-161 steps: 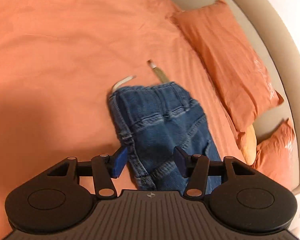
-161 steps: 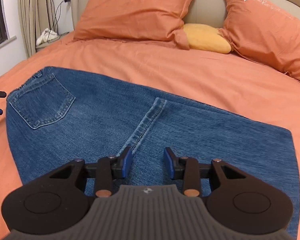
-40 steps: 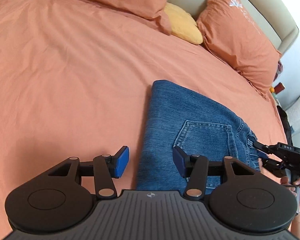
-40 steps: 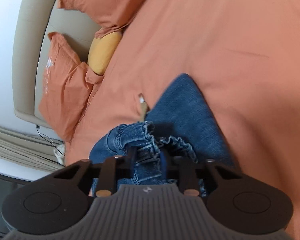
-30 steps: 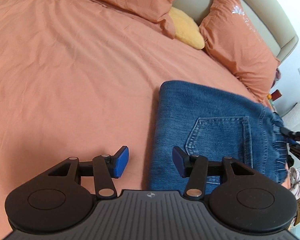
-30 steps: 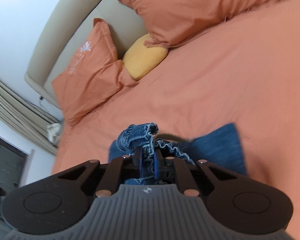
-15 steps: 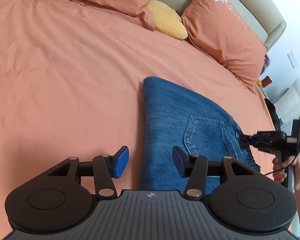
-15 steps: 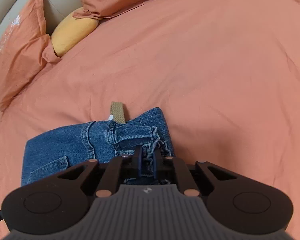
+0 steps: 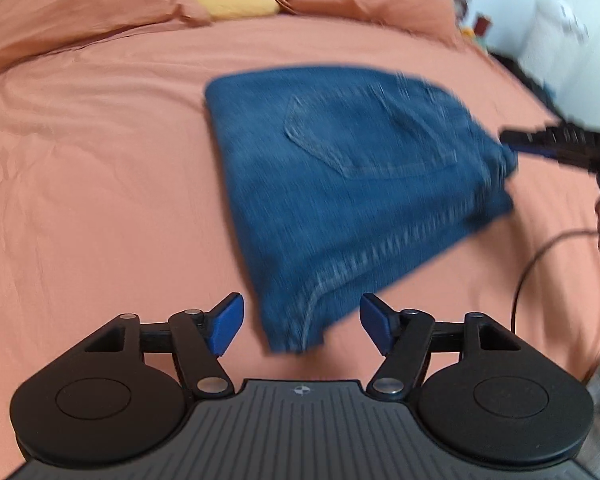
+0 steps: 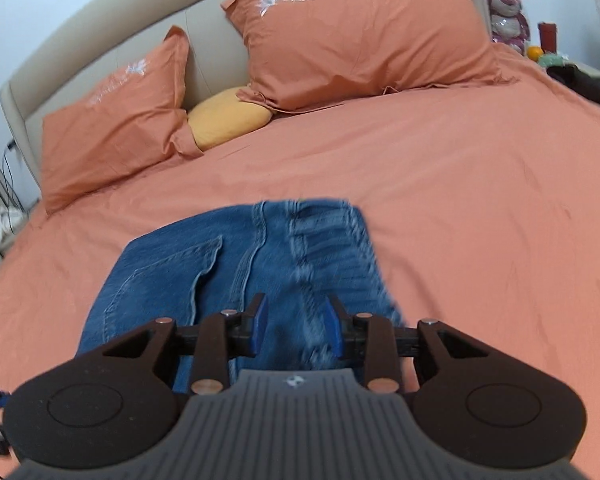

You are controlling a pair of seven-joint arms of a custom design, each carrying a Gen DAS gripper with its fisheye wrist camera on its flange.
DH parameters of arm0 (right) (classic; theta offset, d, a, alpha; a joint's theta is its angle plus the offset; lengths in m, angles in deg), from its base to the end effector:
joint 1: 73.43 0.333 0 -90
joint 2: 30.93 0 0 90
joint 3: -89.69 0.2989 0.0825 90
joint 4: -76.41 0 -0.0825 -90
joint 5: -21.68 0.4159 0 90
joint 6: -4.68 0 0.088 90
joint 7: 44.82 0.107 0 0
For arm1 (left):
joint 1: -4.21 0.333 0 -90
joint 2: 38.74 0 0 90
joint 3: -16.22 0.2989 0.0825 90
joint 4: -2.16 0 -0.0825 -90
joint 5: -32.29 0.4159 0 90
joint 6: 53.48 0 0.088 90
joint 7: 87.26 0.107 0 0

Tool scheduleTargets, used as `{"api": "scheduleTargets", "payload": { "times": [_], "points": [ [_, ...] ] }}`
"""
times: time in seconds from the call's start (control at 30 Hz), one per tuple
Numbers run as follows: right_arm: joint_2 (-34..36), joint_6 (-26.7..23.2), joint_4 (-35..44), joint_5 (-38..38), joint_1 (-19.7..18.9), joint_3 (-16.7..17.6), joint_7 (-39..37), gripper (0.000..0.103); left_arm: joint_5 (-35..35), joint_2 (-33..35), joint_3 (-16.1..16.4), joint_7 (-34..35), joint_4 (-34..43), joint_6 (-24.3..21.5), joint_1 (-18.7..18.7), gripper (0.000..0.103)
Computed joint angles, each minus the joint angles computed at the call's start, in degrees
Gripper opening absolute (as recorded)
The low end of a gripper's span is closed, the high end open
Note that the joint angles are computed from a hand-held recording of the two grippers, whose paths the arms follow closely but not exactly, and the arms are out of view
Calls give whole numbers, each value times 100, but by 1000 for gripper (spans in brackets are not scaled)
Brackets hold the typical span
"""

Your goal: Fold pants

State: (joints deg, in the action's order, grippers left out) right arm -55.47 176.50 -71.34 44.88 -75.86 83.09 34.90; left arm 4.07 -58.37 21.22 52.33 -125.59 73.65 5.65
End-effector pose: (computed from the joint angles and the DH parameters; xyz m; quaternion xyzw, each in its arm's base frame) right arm 0.4694 -0.1048 0.4681 -0.5149 0.7482 -0.2482 0.3368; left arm 0.5158 0.0458 0.5222 -0.4829 0.8301 -0.2662 0.0832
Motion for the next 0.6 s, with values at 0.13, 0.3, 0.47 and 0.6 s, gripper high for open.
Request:
{"api": "scheduleTargets", "payload": {
  "times": [0.13,0.3,0.47,0.6],
  "points": [
    [352,262,-102,-976,-788,791,396,21,613,-98,-322,-513,-465,826,56,50],
    [407,426,-142,-572,-123,68,62,16,958,-559,-212,-220,-900,1353,-165,24],
    [505,-112,-14,-147,13,-183,-72,10,1663,-414,-233,-335,-915,1328,-165,20],
    [524,-179,-68,-429,-251,98,4,10,1907,-134,-306,-847,-870,1281,-100,20]
  ]
}}
